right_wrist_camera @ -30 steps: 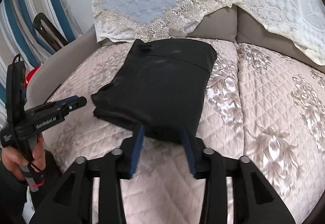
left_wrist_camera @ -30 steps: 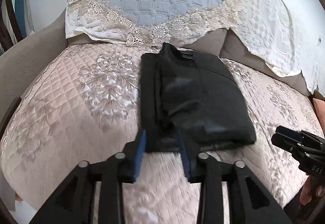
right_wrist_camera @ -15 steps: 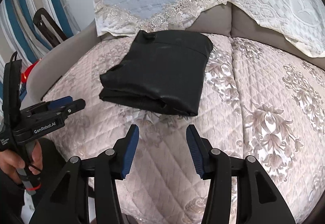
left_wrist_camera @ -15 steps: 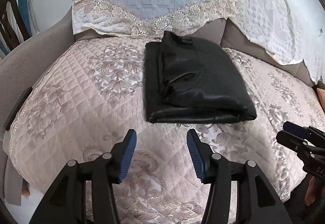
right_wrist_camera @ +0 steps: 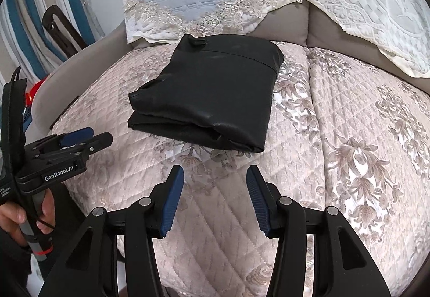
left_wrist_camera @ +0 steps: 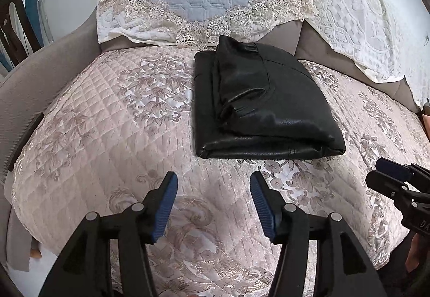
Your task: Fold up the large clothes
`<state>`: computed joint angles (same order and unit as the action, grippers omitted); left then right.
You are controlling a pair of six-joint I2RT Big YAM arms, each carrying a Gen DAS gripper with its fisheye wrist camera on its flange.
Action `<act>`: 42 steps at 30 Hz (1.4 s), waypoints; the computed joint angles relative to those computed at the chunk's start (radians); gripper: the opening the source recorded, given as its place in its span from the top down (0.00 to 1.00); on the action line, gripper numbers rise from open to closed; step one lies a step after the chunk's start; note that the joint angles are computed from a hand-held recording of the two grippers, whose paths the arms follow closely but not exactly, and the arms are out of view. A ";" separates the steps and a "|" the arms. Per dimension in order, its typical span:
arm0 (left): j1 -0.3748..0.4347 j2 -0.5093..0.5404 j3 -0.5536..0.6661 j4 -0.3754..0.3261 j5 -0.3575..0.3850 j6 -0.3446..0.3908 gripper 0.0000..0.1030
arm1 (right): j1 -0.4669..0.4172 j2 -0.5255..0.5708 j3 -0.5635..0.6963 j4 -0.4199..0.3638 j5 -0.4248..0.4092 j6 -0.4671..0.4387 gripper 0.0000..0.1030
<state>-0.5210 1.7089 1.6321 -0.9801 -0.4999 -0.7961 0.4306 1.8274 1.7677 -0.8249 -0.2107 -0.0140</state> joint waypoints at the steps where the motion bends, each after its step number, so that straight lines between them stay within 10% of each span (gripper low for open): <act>1: 0.000 0.000 0.001 -0.001 0.001 0.000 0.43 | 0.000 0.001 0.001 -0.001 -0.001 -0.001 0.52; 42: -0.013 0.008 0.020 -0.034 -0.022 -0.022 0.40 | 0.008 -0.003 0.000 -0.004 0.005 0.002 0.51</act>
